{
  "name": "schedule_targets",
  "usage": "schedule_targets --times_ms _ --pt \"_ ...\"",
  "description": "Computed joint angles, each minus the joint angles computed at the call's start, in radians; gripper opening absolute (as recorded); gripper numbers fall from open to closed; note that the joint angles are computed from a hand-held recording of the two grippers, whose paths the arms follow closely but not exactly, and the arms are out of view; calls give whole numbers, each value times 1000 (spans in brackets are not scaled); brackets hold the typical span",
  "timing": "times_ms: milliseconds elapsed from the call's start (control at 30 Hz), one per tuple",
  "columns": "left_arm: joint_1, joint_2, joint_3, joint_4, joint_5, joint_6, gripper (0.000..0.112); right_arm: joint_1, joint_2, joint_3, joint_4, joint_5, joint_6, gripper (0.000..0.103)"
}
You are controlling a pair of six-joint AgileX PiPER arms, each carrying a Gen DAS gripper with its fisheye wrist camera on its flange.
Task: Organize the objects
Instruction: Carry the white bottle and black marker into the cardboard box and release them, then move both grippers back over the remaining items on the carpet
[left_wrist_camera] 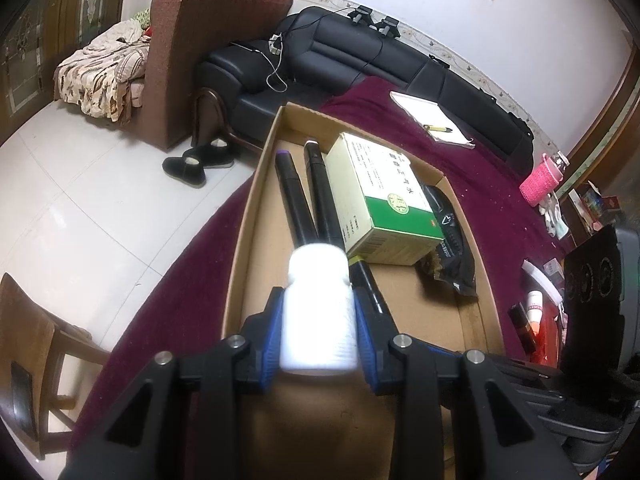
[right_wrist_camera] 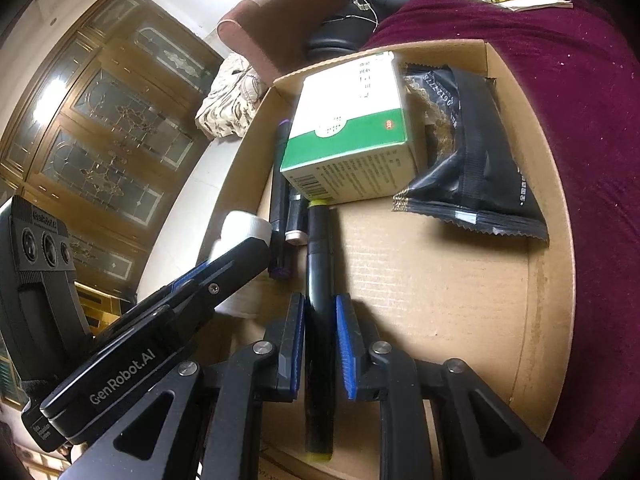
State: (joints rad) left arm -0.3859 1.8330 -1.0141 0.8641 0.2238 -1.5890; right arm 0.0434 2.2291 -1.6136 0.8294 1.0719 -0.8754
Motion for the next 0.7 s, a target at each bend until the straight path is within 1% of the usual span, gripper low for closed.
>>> schedule_targets --times_ms 67,133,167,233,333,433,533,600,700 --pt "5 -14 17 7 -20 -19 36 2 -12 18 1 -12 -9 20" --pt "-1 -26 27 63 -10 -78 41 -2 -25 32 1 -15 -24 20" --pt "-9 -35 33 103 5 -120 41 -5 -27 33 1 -10 -28 20" --pt "-9 -48 47 104 -5 -126 41 -8 -30 40 7 7 -45 20" --pt "-22 -74 69 159 7 -194 42 -17 -28 45 24 45 -76 20" --pt "-37 -101 90 221 26 -270 46 -36 -51 83 37 39 -114 20" --pt "-52 -122 106 238 43 -297 46 -58 -56 91 30 45 -118 20" --pt "-64 -127 103 214 58 -277 46 -80 -49 86 32 60 -126 20" --pt "-83 -126 91 194 75 -262 46 -88 -53 87 17 59 -131 21"
